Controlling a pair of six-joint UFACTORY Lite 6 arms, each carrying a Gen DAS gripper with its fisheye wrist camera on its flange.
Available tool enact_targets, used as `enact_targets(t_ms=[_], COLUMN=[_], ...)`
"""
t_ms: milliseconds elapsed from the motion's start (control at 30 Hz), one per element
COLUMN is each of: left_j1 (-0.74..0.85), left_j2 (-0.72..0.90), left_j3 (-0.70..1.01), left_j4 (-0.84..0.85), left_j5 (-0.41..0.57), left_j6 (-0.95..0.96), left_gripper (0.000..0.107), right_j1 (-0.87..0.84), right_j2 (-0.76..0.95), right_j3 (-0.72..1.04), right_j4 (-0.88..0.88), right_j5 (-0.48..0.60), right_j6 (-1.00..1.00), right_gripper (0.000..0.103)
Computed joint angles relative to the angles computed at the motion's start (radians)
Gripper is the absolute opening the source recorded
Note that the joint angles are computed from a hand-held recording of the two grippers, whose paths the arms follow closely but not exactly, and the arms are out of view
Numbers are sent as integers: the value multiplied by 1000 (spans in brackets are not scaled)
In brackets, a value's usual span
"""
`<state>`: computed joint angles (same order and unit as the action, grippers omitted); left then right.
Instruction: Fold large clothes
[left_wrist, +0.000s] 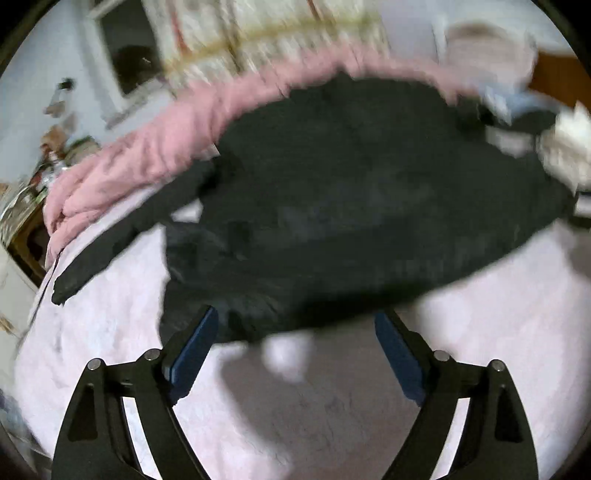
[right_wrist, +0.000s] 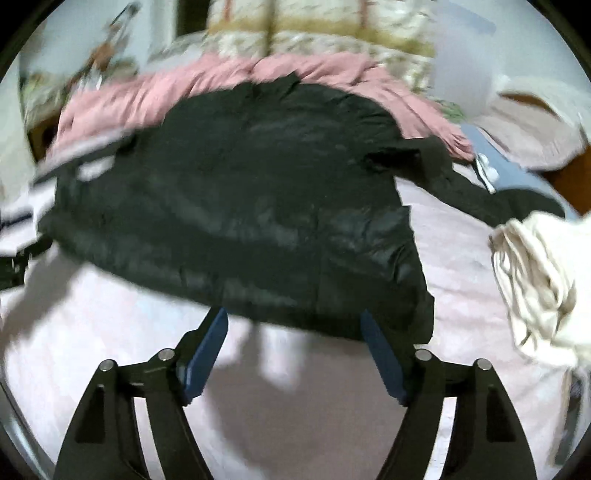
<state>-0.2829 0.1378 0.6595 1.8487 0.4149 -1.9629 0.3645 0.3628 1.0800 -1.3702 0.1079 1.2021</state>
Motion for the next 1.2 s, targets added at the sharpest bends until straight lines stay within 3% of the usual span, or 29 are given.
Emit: enact_targets(t_ms=[67,167,267,333,400,467,500,533,600,733,867,1067,1200], left_j1=[-13,-34,-23,20,65,72,69,67,55,-4,-40,-201,-327], left_j2=[64,159,223,251,265,256,244,226,185,78,-75,-369,-518], left_j3=[60,121,176,200,217,196,179,159,118,33,-74,-264,-370], left_j4=[-84,-23,28,70,102,138,162,185,206,121,4,-283,-437], left_j5=[22,127,158,119,50,57,66,69,76,130,116,197,275], left_j6=[101,78,52,17,-29,-88,-126,-162,-213,-217,-172,21,88], left_gripper=[85,85,85,75,51,35,31,29,20,19,18,21,21], right_j1=[24,35,46,46,29,19,14,14,10,13,32,58,129], right_j2=[64,133,171,188,203,206,204,198,170,60,-98,-404,-602], right_j3=[39,112,144,154,163,160,157,147,116,4,-145,-391,-565], right_j4=[-50,90,4,-75,-157,-214,-237,-277,-381,-587,-635,-365,-232], right_j5=[74,134,157,156,131,103,95,96,92,92,98,68,121], right_j6=[31,-109,-29,54,142,201,227,273,393,648,722,467,354], right_gripper=[79,79,79,79,79,63,41,27,20,17,17,17,17])
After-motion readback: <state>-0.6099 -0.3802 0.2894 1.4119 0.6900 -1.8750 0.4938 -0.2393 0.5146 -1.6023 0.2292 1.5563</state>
